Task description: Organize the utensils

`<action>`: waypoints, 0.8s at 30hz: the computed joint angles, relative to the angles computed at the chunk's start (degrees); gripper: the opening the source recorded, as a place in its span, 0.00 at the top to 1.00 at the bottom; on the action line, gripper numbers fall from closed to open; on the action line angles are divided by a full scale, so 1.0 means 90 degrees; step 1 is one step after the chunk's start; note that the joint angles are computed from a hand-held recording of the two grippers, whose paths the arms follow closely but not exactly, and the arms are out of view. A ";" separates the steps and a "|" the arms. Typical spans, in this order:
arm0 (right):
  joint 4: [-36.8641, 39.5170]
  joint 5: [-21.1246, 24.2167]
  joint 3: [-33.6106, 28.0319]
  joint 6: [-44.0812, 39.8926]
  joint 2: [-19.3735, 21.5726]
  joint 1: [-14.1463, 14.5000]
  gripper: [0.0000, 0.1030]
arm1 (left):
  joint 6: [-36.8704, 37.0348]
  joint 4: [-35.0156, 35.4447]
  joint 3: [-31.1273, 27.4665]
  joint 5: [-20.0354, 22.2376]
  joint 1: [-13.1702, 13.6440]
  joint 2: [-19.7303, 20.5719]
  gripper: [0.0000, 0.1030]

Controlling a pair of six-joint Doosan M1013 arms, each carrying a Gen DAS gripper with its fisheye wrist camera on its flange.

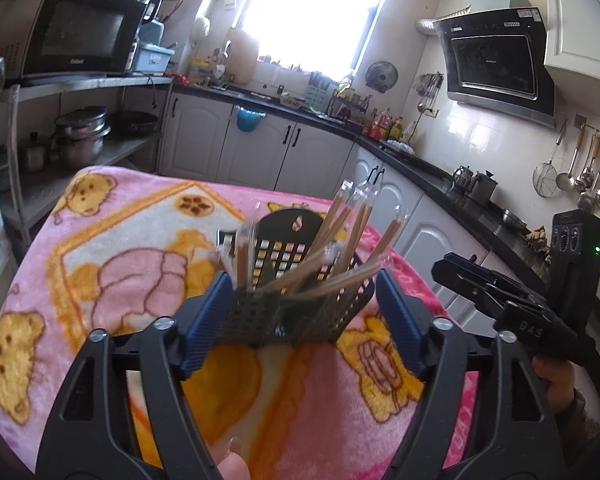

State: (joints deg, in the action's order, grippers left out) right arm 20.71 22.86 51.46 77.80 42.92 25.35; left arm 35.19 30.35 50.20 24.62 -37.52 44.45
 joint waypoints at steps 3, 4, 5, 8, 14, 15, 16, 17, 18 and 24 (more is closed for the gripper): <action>-0.0064 -0.0061 0.0208 0.0048 -0.0086 0.0027 0.29 | 0.0037 -0.0107 0.0124 -0.0005 -0.0020 -0.0038 0.16; -0.0083 -0.0079 0.0263 0.0059 -0.0106 0.0028 0.29 | 0.0054 -0.0118 0.0153 0.0009 -0.0032 -0.0044 0.12; -0.0178 -0.0102 0.0344 0.0135 -0.0135 0.0039 0.27 | 0.0061 -0.0125 0.0171 0.0033 -0.0040 -0.0047 0.10; -0.0208 -0.0089 0.0497 0.0179 -0.0179 0.0046 0.22 | 0.0061 -0.0251 0.0281 0.0044 -0.0052 -0.0069 0.10; -0.0522 0.0074 0.0646 0.0415 -0.0185 0.0094 0.19 | 0.0239 -0.0519 0.0421 0.0005 -0.0066 -0.0071 0.10; -0.0530 0.0068 0.0684 0.0401 -0.0193 0.0100 0.19 | 0.0220 -0.0469 0.0430 0.0033 -0.0078 -0.0067 0.10; -0.0630 0.0040 0.0744 0.0454 -0.0209 0.0118 0.18 | 0.0196 -0.0423 0.0453 0.0069 -0.0094 -0.0064 0.10; -0.0758 -0.0006 0.0796 0.0549 -0.0224 0.0136 0.17 | 0.0172 -0.0416 0.0482 0.0076 -0.0105 -0.0063 0.10; -0.0853 -0.0045 0.0837 0.0634 -0.0235 0.0151 0.15 | 0.0205 -0.0458 0.0497 0.0080 -0.0113 -0.0061 0.10; -0.1451 -0.0260 0.1101 0.1141 -0.0276 0.0233 0.11 | -0.0070 0.0025 0.0579 0.0257 -0.0200 -0.0020 0.10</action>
